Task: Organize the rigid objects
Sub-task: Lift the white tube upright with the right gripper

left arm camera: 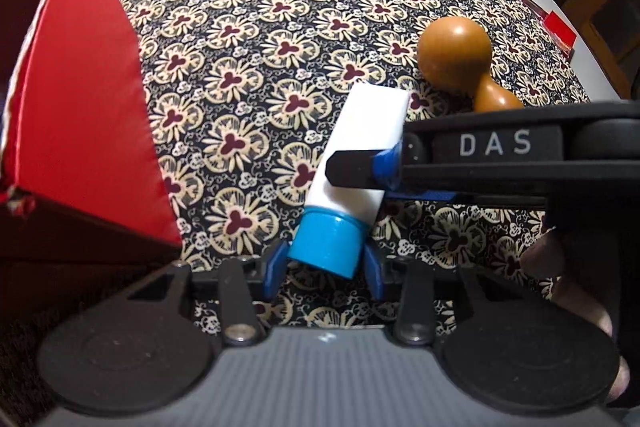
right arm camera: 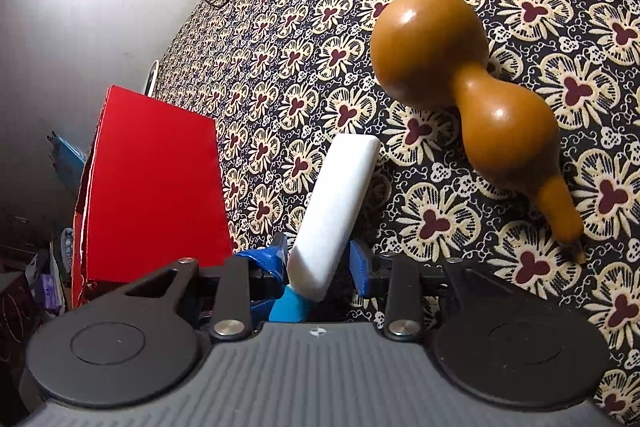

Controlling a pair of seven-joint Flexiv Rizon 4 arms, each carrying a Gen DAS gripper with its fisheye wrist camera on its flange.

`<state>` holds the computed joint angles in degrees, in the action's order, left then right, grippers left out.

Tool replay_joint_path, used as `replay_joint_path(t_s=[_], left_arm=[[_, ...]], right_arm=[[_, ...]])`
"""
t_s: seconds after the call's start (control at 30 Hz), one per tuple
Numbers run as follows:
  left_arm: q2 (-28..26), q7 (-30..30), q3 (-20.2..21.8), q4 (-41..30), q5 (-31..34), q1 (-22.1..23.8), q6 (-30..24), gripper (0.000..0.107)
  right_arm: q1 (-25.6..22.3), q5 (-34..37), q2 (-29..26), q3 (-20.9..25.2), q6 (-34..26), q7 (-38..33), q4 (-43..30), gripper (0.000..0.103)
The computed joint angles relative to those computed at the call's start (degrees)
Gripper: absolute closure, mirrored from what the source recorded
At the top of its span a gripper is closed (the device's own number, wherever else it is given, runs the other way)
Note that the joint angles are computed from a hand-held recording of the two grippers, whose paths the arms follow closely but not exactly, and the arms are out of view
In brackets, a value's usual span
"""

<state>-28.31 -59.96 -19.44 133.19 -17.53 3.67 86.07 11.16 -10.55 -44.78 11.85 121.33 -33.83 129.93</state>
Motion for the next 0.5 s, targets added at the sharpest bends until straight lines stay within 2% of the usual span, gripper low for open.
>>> replay_joint_path(t_s=[0.17,0.3,0.43,0.5], left_arm=[[1.0,1.3,-3.9,1.6,-1.5,3.9,0.2,0.067],[1.4,3.0,-9.2,2.9,-4.3,8.8,-1.1,0.069],[1.9,4.4,-11.0,3.7,-6.5,10.3,-2.1,0.071],[1.9,6.1,-13.6,4.4,-8.2,12.4,-2.7,0.074]], right_arm=[[-0.4,-0.5,-0.3,0.5,0.3,0.2,-0.1,0.085],[-0.8,-0.9,-0.5,0.8,1.0,0.6,0.1,0.085],[-0.5,-1.3,-0.9,0.7,1.8,0.6,0.3,0.088],[-0.1,-1.3,-0.8,0.4,1.8,0.2,0.4,0.089]])
